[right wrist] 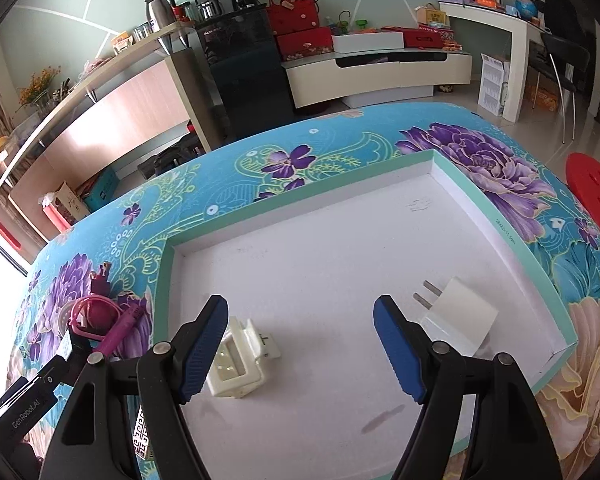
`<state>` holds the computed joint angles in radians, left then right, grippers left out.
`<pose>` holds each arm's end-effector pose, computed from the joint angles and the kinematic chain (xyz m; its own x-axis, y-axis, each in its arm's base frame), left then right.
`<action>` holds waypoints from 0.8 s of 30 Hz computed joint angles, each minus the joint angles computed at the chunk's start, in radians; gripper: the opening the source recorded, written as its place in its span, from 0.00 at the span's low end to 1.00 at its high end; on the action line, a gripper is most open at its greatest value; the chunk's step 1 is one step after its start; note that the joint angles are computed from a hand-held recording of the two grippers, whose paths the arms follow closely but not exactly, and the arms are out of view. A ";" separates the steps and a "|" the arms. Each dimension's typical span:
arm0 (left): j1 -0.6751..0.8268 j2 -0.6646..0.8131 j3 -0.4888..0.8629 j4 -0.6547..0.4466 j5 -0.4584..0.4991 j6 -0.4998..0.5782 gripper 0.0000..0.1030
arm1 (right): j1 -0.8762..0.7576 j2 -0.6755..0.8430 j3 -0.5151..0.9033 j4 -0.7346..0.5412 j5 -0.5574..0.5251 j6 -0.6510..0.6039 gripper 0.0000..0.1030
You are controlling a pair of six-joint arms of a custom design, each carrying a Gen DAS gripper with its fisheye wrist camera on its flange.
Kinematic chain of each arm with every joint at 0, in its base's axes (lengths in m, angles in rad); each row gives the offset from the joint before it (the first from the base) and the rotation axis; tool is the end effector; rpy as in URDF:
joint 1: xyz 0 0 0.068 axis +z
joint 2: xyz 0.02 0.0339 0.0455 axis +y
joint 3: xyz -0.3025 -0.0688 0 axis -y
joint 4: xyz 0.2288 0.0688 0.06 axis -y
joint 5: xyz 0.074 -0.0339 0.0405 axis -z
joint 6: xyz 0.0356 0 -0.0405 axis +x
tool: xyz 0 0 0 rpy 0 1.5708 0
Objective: Organize rigid objects
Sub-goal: 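Move both grippers back from the tray toward the object pile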
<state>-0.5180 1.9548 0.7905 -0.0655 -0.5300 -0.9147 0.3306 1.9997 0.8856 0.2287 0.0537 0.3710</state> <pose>0.2817 -0.1398 0.1089 -0.7216 -0.3757 -0.5815 -0.4778 0.8781 0.0256 0.3505 0.1183 0.1249 -0.7883 0.1122 -0.6050 -0.0067 0.9816 0.1908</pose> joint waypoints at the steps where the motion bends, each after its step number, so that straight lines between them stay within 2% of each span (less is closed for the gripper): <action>1: 0.003 -0.008 -0.013 0.004 -0.001 -0.003 1.00 | 0.009 -0.002 0.000 0.002 0.004 -0.006 0.74; 11: 0.073 -0.047 -0.106 0.055 0.032 -0.017 1.00 | 0.087 0.014 0.029 -0.006 -0.011 -0.025 0.74; 17: 0.100 -0.037 -0.115 0.079 0.080 0.017 1.00 | 0.117 0.018 0.032 -0.003 -0.060 -0.037 0.74; 24: 0.130 -0.051 -0.143 0.118 0.132 0.049 1.00 | 0.150 0.036 0.050 -0.020 -0.049 -0.053 0.74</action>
<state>-0.3882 1.9034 0.6480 0.0529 -0.3979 -0.8655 0.4801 2.0359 0.9355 0.2088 0.0047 0.3185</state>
